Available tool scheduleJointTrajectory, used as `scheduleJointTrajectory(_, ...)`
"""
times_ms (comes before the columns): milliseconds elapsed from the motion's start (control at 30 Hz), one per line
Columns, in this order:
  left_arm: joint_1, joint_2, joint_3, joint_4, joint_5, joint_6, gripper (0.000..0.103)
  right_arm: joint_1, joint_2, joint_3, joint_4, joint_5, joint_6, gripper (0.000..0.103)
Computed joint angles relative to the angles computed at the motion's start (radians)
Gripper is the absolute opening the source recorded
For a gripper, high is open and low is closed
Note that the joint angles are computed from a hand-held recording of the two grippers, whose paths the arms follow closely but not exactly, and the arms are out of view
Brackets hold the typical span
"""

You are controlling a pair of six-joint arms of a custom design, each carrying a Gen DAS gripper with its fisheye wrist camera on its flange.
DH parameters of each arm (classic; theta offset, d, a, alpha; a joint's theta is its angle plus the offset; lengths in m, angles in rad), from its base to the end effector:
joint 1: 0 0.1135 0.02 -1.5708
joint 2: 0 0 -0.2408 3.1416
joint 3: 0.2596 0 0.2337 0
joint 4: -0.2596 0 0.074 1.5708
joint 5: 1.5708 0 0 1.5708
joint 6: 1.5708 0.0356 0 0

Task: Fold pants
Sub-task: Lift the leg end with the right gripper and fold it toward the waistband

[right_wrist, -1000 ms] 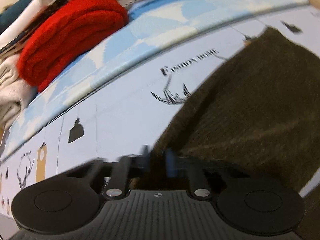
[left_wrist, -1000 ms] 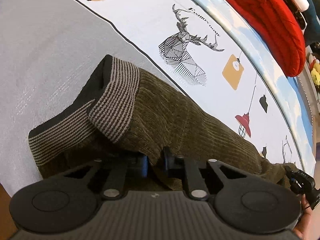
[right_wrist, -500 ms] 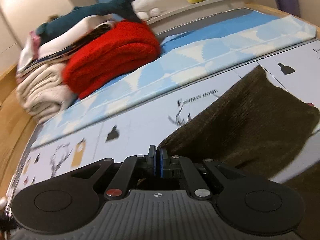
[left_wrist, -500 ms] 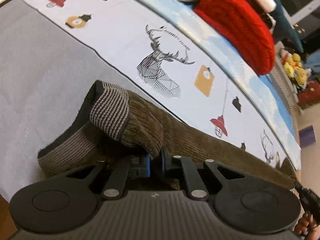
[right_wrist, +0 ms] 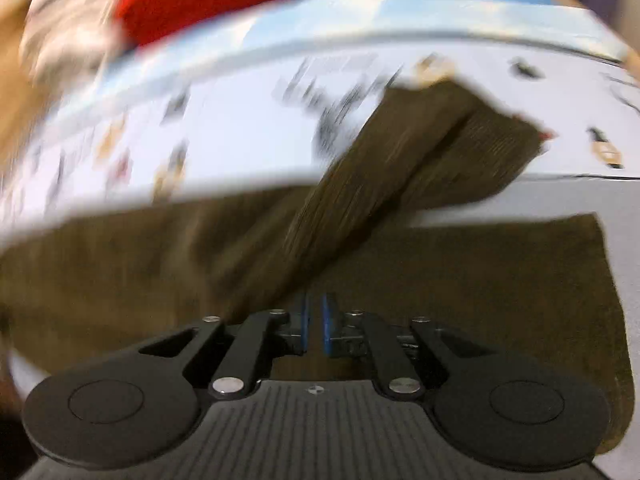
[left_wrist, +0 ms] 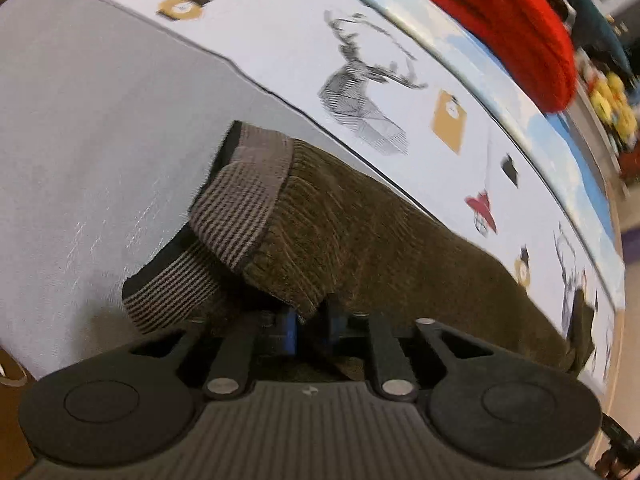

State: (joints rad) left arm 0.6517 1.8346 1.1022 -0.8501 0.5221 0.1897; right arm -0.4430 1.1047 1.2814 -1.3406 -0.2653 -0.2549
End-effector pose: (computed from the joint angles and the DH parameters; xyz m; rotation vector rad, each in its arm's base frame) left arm 0.2410 0.1616 0.1347 -0.6581 2.7786 -0.7031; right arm 0.1544 -0.0629 0.3279 0.1774 2.6624 0.1463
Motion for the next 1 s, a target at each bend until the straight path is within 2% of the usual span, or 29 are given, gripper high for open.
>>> scheduleJointTrajectory(33, -0.005, 0.004, -0.001, 0.013, -0.01, -0.027, 0.036, -0.015, 0.004, 0.002, 0.053, -0.003, 0.043, 0.031)
scheduleJointTrajectory(67, -0.011, 0.011, 0.002, 0.021, -0.021, -0.053, 0.037, -0.011, 0.003, -0.01, 0.107, 0.009, 0.087, 0.045)
scheduleJointTrajectory(100, -0.016, 0.02, 0.005, 0.027, -0.027, -0.074, 0.037, 0.005, 0.009, -0.021, 0.167, 0.033, 0.139, 0.049)
scheduleJointTrajectory(167, -0.028, 0.028, 0.014, 0.029, -0.032, -0.105, 0.041, 0.042, 0.033, -0.045, 0.257, 0.073, 0.202, 0.05)
scheduleJointTrajectory(300, -0.05, 0.036, 0.018, 0.041, -0.049, -0.138, 0.044, 0.129, 0.132, -0.075, 0.384, 0.151, 0.312, 0.053)
scheduleJointTrajectory(500, -0.064, 0.061, 0.032, 0.042, -0.065, -0.158, 0.045, 0.258, 0.276, -0.081, 0.443, 0.277, 0.367, 0.053)
scheduleJointTrajectory(533, -0.064, 0.064, 0.034, 0.041, -0.068, -0.156, 0.045, 0.262, 0.291, -0.095, 0.461, 0.285, 0.353, 0.053)
scheduleJointTrajectory(600, -0.071, 0.07, 0.037, 0.049, -0.073, -0.154, 0.043, 0.267, 0.295, -0.103, 0.461, 0.303, 0.323, 0.04)
scheduleJointTrajectory(633, -0.072, 0.074, 0.04, 0.051, -0.077, -0.151, 0.041, 0.26, 0.288, -0.106, 0.465, 0.31, 0.316, 0.02)
scheduleJointTrajectory(667, -0.074, 0.067, 0.035, 0.056, -0.084, -0.149, 0.027, 0.24, 0.28, -0.102, 0.463, 0.289, 0.319, 0.008)
scheduleJointTrajectory(767, -0.07, 0.04, 0.018, 0.08, -0.083, -0.132, 0.013, 0.152, 0.204, -0.085, 0.458, 0.233, 0.379, 0.007)
scheduleJointTrajectory(900, -0.048, -0.038, -0.024, 0.099, -0.035, -0.105, 0.011, -0.047, 0.083, -0.037, 0.388, 0.058, 0.419, 0.006)
scheduleJointTrajectory(1000, -0.005, -0.115, -0.057, 0.088, 0.03, -0.055, 0.01, -0.245, 0.004, 0.003, 0.29, -0.107, 0.362, 0.005)
